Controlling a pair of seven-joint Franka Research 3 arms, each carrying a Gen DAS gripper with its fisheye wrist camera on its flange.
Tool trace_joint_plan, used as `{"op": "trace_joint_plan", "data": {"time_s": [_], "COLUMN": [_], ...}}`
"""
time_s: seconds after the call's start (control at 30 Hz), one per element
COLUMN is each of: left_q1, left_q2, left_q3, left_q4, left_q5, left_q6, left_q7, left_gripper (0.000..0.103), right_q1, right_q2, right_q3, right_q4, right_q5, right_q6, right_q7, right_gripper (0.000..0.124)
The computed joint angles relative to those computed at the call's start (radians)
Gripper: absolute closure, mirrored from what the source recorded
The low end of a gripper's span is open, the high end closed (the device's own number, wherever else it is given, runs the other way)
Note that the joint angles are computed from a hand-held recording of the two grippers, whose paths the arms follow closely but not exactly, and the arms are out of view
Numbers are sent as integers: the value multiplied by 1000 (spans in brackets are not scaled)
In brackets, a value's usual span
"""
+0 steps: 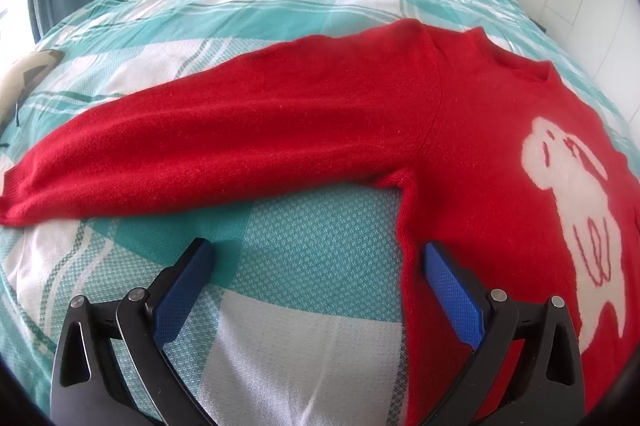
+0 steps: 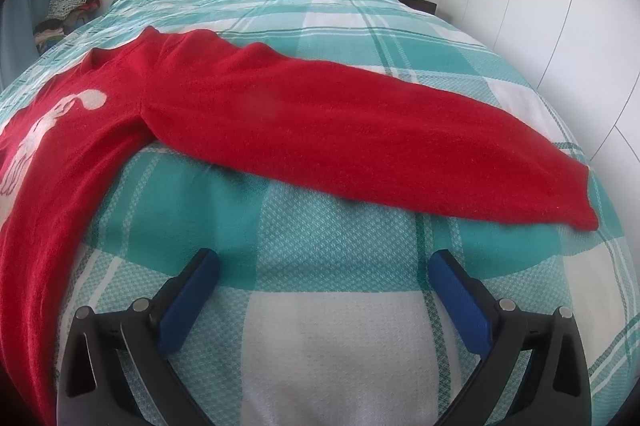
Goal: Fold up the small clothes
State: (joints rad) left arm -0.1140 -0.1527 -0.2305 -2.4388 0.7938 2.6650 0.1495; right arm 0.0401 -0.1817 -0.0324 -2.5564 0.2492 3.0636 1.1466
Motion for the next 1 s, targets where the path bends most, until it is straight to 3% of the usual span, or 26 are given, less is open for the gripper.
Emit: {"op": "trace_joint_plan", "data": {"time_s": [0.17,0.77,1.0], "left_q1": [-1,-2,-3], "left_q2": [0,0,3], "left_q3": [0,0,1], "left_q4": [0,1,3], "left_q5": [0,0,-7], "left_q6": [0,-1,-1], "left_q7": [-1,-1,7], "left_gripper": [0,0,0], "right_q1": [66,49,-10], "right_q2": [6,10,14], "right_q3": [-57,-33,20], "right_q4": [9,13,6], "right_q5": [110,138,41], "right_q6": [-6,-1,12], "right_q7": [-94,-112,-23], "right_gripper": [21,21,21]}}
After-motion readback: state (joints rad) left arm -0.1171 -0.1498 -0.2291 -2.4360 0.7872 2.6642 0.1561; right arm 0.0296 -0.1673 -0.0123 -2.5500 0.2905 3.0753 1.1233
